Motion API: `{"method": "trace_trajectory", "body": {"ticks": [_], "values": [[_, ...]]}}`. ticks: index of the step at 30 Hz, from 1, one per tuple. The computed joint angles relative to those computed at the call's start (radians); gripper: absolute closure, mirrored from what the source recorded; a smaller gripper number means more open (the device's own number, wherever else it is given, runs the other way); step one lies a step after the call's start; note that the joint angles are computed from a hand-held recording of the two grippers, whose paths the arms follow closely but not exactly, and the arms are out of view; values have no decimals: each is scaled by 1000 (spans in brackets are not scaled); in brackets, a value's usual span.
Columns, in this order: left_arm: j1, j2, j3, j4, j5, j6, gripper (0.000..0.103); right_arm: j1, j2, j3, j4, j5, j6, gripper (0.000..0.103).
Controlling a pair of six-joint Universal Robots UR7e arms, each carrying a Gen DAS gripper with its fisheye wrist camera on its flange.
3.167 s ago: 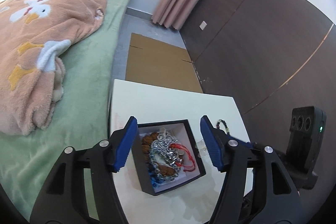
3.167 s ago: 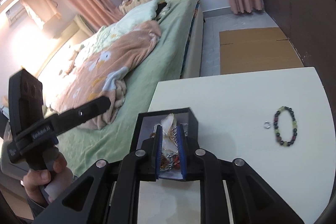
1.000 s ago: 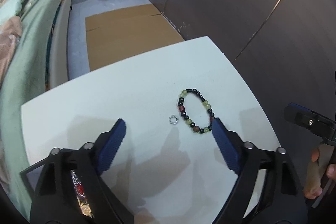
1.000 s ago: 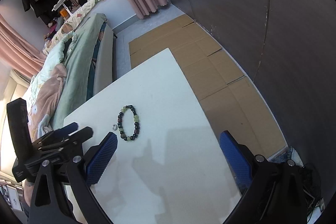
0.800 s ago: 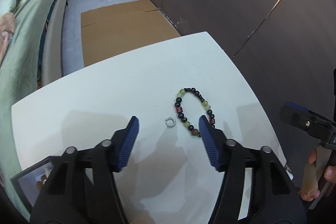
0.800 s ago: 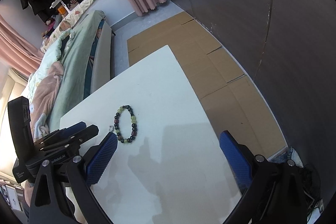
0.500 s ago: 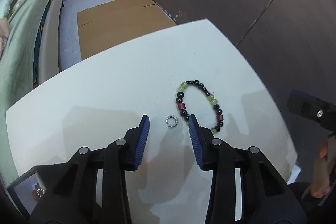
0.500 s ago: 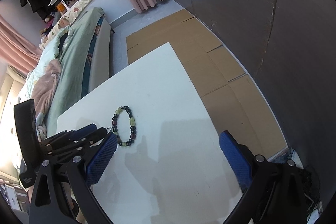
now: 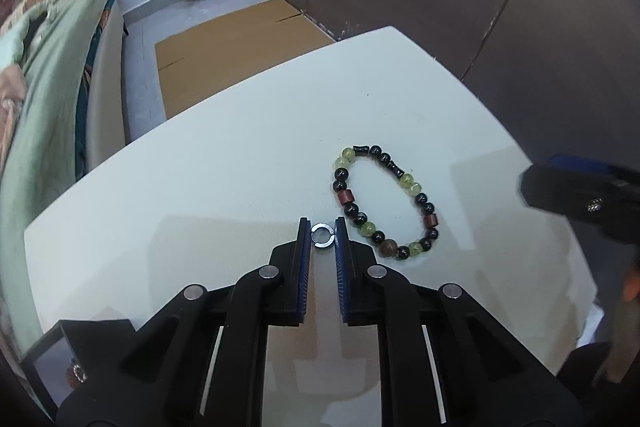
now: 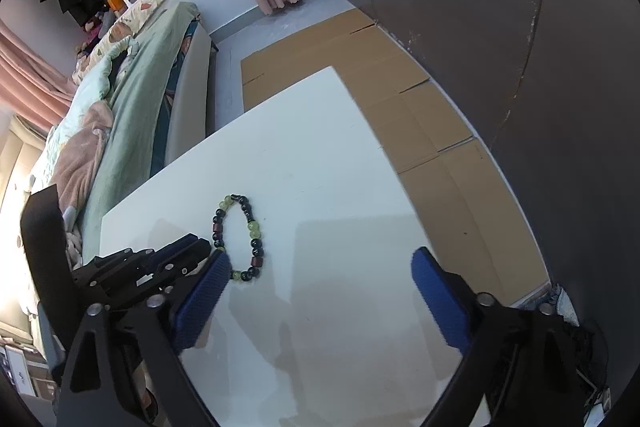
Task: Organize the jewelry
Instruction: 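Grasp the green-and-black beaded bracelet with the right gripper while the left lifts the ring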
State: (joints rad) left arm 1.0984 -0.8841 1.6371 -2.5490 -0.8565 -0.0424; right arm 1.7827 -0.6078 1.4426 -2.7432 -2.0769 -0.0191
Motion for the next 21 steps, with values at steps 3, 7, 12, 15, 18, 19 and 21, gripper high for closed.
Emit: {"method": "trace_trajectory", "body": {"ticks": [3, 7, 12, 15, 18, 19, 21], "values": [[0, -28, 9, -10, -27, -20, 91, 4, 18, -16, -1, 5, -12, 24], [-5, -60, 24, -24, -31, -30, 91, 10, 41, -38, -6, 16, -31, 31], [-10, -91, 47, -45, -5, -47, 90, 28, 94, -91, 14, -3, -71, 45], [-9, -107, 59, -59, 17, -61, 90, 40, 125, -120, 18, -37, -84, 52], [-10, -125, 73, -68, 33, -67, 90, 53, 154, -142, -7, -83, -107, 53], [-11, -131, 77, -72, 37, -66, 90, 58, 167, -152, -12, -105, -118, 56], [-14, -148, 88, -78, 48, -67, 90, 61, 186, -174, 17, -122, -116, 61]]}}
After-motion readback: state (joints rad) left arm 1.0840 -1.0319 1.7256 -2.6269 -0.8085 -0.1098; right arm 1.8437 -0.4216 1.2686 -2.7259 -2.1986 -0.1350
